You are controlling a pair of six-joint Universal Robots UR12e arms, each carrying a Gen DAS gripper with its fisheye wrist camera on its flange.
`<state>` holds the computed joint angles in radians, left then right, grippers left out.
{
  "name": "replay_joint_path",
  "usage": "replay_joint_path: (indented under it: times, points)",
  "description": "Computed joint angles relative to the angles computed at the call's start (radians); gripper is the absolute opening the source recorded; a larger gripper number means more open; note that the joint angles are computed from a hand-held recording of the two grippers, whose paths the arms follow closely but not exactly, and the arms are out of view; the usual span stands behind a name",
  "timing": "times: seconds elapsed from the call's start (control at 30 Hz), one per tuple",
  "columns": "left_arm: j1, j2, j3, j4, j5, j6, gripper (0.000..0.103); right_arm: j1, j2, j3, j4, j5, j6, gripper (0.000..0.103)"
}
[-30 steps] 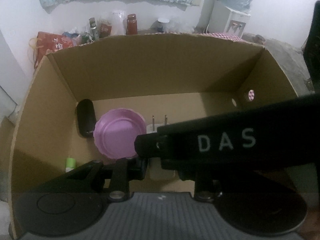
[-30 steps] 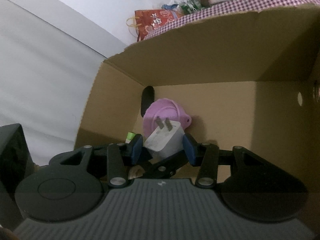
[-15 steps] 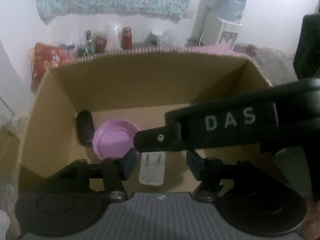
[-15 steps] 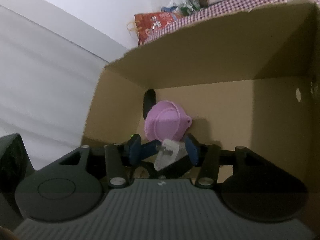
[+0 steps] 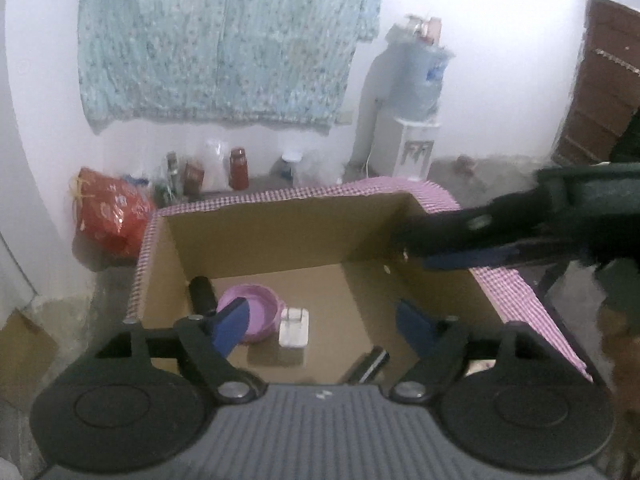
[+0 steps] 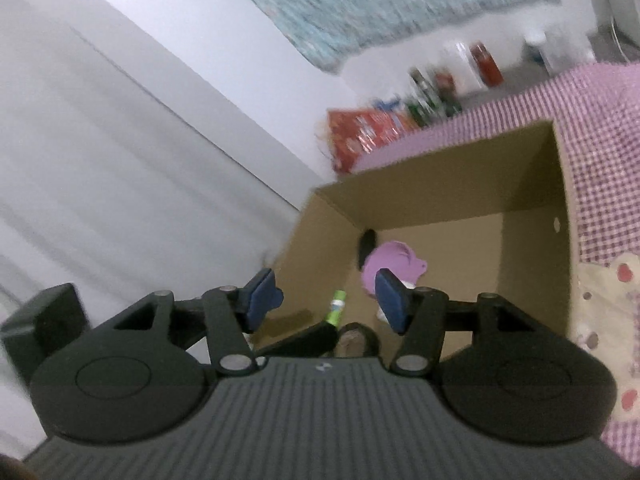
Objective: Organize rigid objects
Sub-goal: 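Move the right gripper back to the gold-lidded jar, then grasp the gold jar lid with the right gripper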
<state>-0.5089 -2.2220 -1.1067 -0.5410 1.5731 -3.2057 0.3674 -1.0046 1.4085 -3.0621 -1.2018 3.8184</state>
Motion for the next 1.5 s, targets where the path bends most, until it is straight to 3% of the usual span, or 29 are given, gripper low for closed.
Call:
replay_joint_path:
  times: [0.2,0.4,0.73,0.8,1.07,1.5]
  points:
    - [0.001,0.099,-0.206,0.125,-0.008,-0.002,0.085,0.035,-0.070,0.143,-0.123,-0.043,-0.005,0.058]
    - [-0.015,0.123,-0.325,0.166,-0.018,0.030,0.085,0.069,-0.043,0.188,-0.132,-0.054,0.049,0.059]
    - [-0.046,0.039,-0.282,0.117,0.123,0.028,0.073,0.092,0.058,0.109,-0.041,-0.067,0.110,0.056]
    - [-0.043,0.026,-0.265,0.102,0.110,0.007,0.066,0.089,0.084,0.082,-0.038,-0.056,0.121,0.055]
    - [-0.036,0.000,-0.242,0.132,0.090,-0.037,0.062,0.084,0.126,0.033,-0.005,-0.017,0.135,0.049]
    - [-0.038,0.004,-0.231,0.102,-0.005,-0.018,0.062,0.085,0.073,0.103,0.017,-0.070,0.155,0.051]
